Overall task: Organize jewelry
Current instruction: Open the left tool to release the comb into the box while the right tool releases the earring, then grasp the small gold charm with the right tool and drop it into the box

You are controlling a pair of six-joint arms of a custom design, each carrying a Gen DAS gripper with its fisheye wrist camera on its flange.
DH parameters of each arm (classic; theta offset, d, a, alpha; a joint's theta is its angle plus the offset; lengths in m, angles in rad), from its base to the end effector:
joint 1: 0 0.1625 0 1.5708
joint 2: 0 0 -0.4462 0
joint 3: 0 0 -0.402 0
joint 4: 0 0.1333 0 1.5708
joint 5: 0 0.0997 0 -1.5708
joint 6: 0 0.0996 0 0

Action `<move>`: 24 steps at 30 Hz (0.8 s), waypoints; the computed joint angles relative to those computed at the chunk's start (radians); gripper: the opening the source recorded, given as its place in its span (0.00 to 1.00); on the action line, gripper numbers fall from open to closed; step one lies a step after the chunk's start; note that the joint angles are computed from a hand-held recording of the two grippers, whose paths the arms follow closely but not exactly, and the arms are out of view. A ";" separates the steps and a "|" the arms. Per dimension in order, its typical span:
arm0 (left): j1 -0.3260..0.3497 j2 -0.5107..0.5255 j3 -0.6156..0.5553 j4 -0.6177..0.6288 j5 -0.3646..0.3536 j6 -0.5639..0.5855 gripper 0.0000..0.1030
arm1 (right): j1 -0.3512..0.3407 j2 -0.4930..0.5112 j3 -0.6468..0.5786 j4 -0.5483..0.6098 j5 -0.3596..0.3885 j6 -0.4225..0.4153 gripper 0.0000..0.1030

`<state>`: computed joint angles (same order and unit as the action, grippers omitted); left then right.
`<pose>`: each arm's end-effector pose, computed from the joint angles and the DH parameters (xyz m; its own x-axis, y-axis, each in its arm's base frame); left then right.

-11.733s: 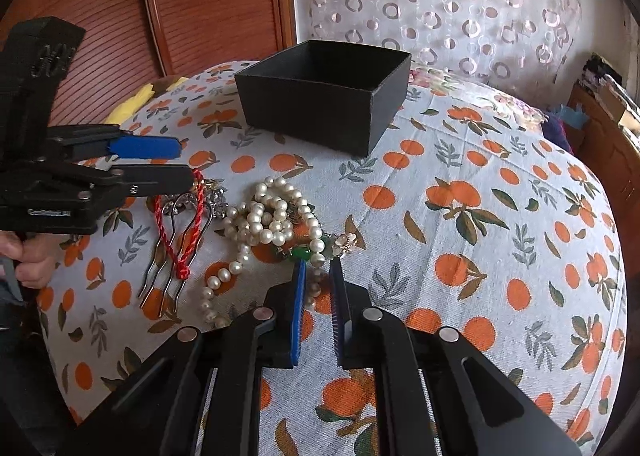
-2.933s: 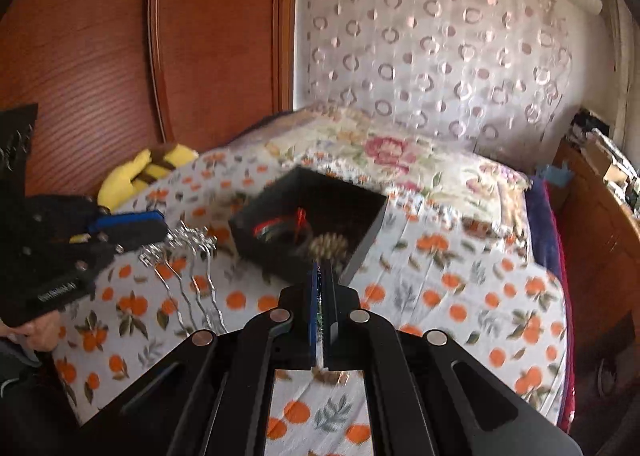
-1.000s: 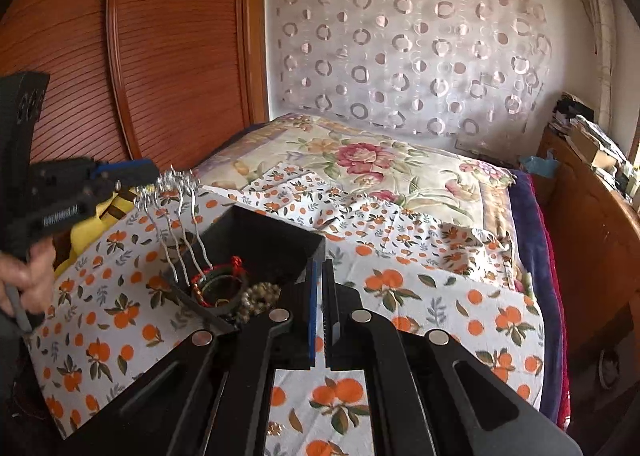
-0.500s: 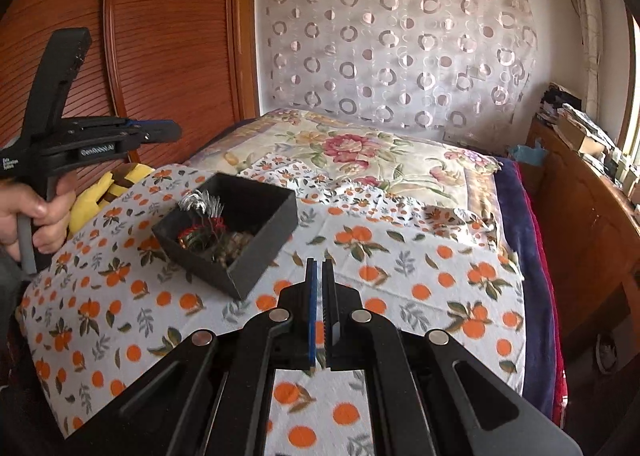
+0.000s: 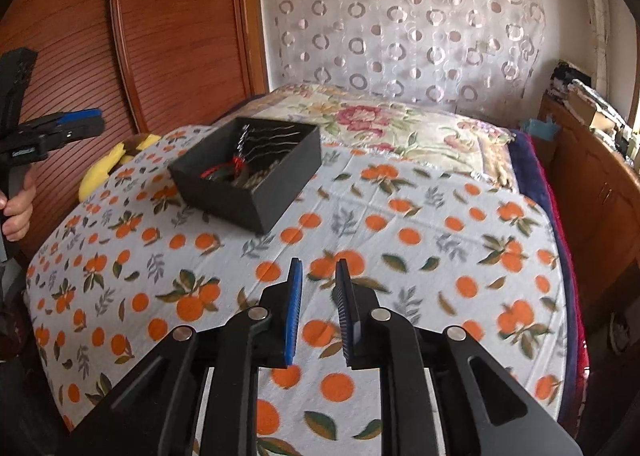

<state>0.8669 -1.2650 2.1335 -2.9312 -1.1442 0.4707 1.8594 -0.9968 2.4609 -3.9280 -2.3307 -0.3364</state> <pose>-0.2066 -0.5129 0.2483 -0.4725 0.6971 -0.5392 0.8805 0.3992 -0.2555 0.1770 -0.3687 0.1699 -0.7412 0.0924 0.6648 -0.4483 0.6691 -0.5928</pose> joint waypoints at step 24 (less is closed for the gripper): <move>0.055 -0.047 0.159 -0.009 -0.012 -0.070 0.78 | -0.005 0.099 -0.086 0.220 -0.019 0.055 0.29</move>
